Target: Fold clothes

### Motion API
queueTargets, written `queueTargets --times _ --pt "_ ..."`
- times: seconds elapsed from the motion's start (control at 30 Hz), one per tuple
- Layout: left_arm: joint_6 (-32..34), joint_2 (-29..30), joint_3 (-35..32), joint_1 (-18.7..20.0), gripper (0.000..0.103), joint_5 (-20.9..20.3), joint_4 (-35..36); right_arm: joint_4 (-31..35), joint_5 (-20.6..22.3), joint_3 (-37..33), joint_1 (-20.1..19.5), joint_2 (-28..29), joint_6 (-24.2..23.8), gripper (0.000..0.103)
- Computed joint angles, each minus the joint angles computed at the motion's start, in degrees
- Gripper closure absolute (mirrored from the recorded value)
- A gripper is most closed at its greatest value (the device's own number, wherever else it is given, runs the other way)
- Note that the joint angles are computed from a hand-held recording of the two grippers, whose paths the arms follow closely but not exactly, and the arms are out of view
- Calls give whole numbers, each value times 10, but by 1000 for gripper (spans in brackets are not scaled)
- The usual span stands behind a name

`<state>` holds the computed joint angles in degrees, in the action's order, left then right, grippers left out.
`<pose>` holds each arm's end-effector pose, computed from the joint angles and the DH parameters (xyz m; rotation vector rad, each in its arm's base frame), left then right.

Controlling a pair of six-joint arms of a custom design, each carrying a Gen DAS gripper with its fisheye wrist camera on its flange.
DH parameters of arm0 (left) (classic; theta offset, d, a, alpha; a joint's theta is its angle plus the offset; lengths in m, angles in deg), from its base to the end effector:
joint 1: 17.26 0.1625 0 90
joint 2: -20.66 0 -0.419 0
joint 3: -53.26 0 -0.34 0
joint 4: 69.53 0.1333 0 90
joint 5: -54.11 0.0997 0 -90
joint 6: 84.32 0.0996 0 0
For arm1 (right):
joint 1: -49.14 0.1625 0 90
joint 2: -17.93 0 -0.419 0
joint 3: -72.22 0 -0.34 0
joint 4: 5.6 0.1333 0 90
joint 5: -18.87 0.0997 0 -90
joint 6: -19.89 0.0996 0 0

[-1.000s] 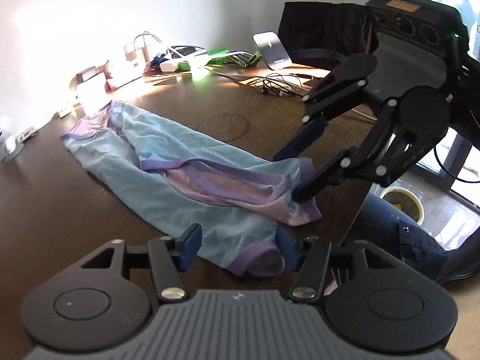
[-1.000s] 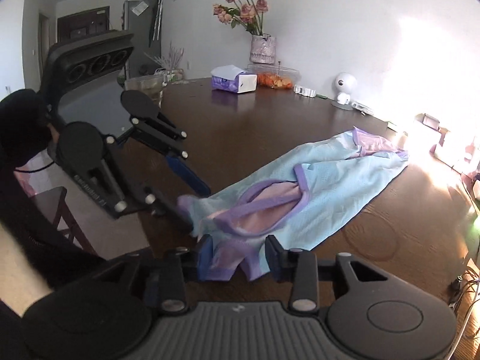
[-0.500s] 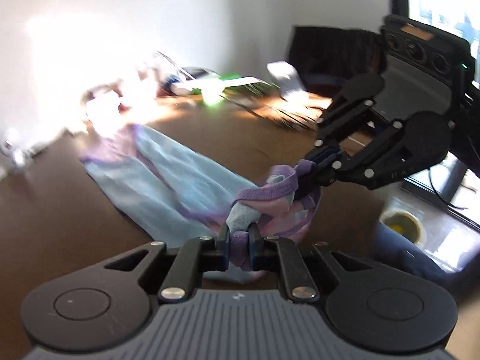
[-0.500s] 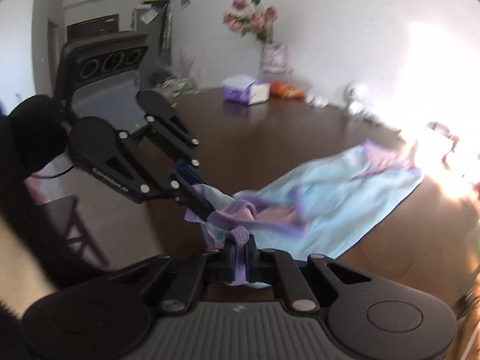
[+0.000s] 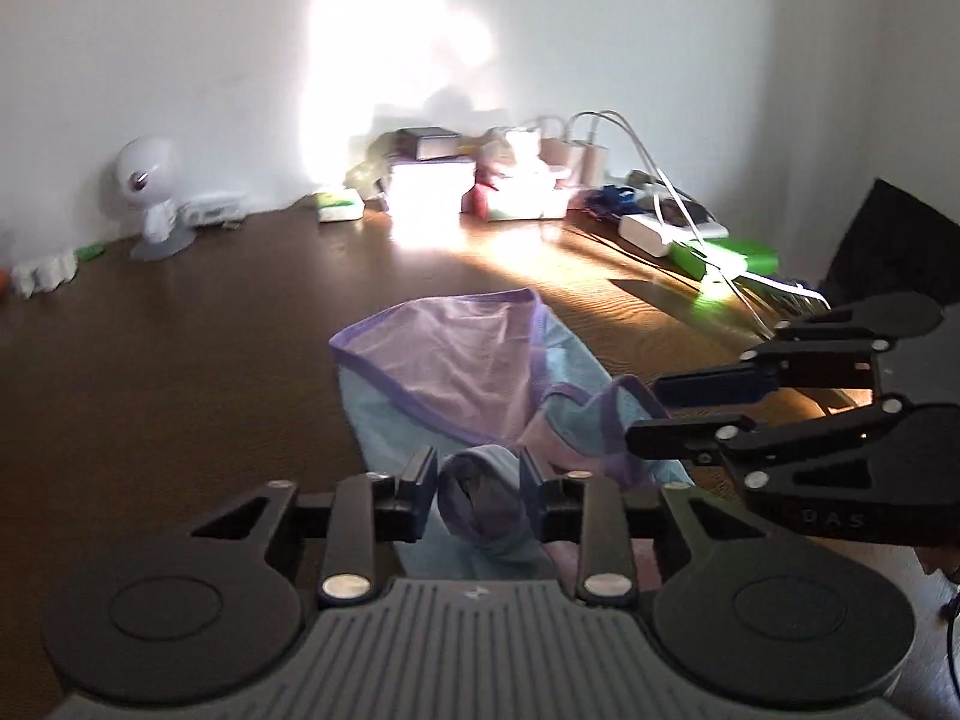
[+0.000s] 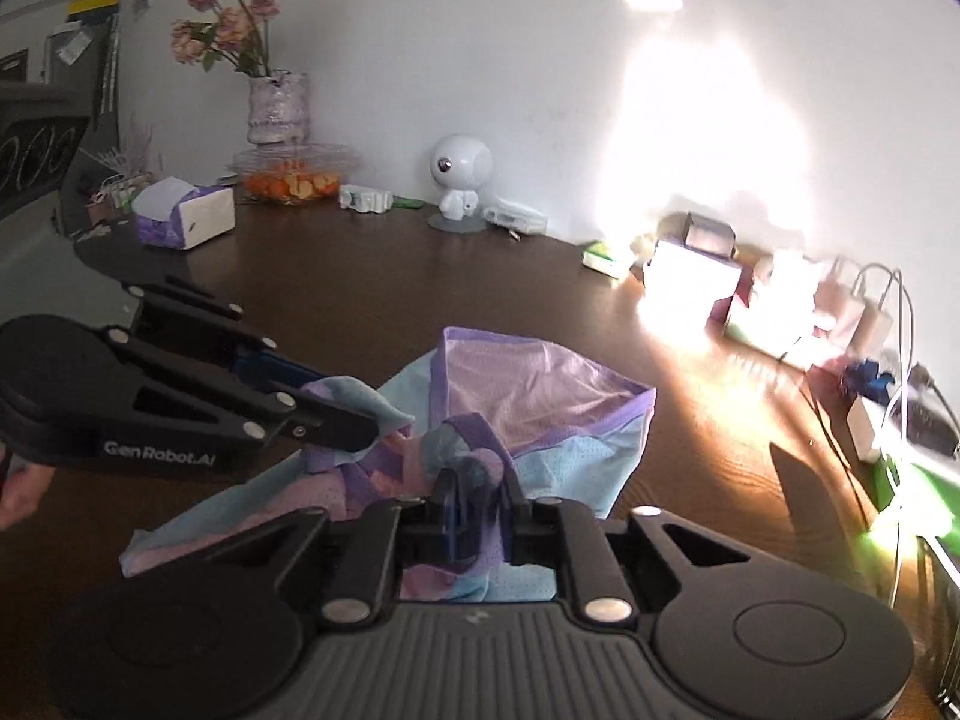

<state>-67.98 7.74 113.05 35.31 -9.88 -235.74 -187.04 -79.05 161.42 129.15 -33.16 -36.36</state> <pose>-0.3284 -0.7203 -0.0211 1.0673 2.4635 -0.8030 0.0016 -0.6800 0.2998 0.8555 -2.2127 0.9075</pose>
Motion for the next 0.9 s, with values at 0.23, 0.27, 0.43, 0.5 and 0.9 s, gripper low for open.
queueTargets --times 0.23,0.27,0.43,0.5,0.9 --pt "-41 -127 248 -3 24 -98 -122 27 101 150 -55 -131 55 56" --pt "-35 -125 249 -2 24 -99 -110 43 115 168 -65 -145 53 56" --pt "6 -108 232 4 35 -105 -62 41 97 193 -77 -139 59 59" --pt "13 -106 220 7 73 -107 -29 40 97 193 -79 -133 65 72" --pt "-9 -223 415 -21 94 -96 -29 31 75 354 -79 -236 -10 102"
